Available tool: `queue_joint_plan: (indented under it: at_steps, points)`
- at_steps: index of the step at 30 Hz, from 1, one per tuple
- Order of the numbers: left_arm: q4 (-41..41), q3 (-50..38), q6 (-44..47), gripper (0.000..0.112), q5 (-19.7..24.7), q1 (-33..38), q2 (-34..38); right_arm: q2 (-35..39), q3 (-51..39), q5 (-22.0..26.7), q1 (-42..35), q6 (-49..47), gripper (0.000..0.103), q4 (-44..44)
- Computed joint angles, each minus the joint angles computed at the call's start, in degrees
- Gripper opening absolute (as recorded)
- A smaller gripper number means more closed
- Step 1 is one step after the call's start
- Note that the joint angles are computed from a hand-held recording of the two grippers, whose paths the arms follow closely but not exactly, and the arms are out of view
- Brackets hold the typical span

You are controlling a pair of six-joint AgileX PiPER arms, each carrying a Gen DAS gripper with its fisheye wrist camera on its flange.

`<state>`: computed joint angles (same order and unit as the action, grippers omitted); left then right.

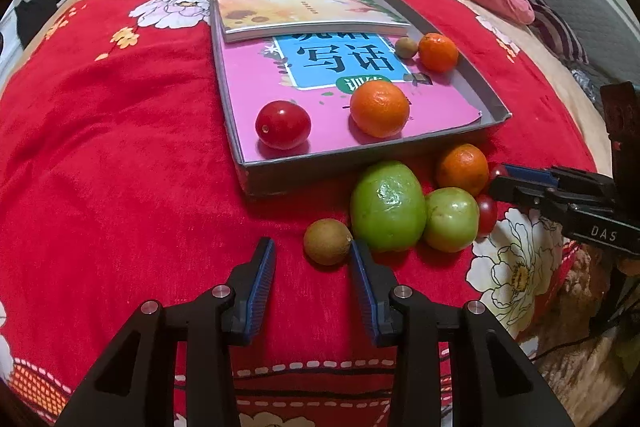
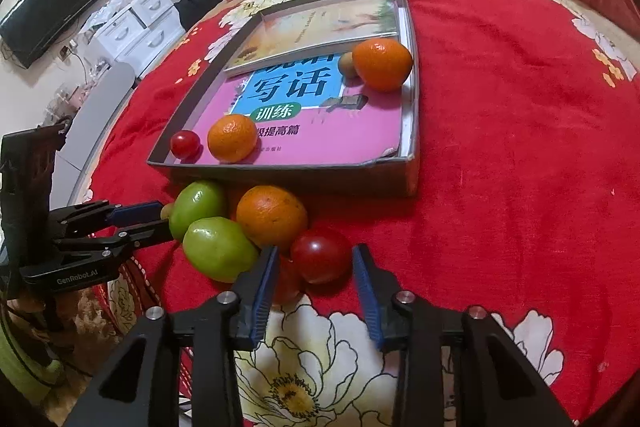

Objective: Organize fruits
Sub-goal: 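Close the left tool on a brown kiwi while the right tool grasps a red tomato, then lift the kiwi with the left tool while the right tool lifts the tomato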

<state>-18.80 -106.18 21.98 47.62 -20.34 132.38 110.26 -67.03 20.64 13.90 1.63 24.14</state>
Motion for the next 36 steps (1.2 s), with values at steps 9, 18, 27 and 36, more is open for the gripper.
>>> queue_joint_plan:
  at_steps: [9,18,27,36]
  points:
    - [-2.94,-6.8,6.51,0.029,4.83,0.12,4.19,-1.28,1.27,-0.88,-0.31,3.25,0.032,-3.24]
    - [-4.37,-9.76,6.82,0.026,6.35,0.31,6.12,-1.54,1.51,-0.95,-0.11,5.31,0.032,-5.63]
    - [-4.82,-6.49,4.75,0.026,3.71,0.54,4.23,-2.32,1.7,-2.05,1.2,13.01,0.032,-15.05]
    - [-5.56,-3.31,3.16,0.026,2.03,1.83,1.88,-1.21,0.09,0.18,2.84,21.3,0.032,-25.56]
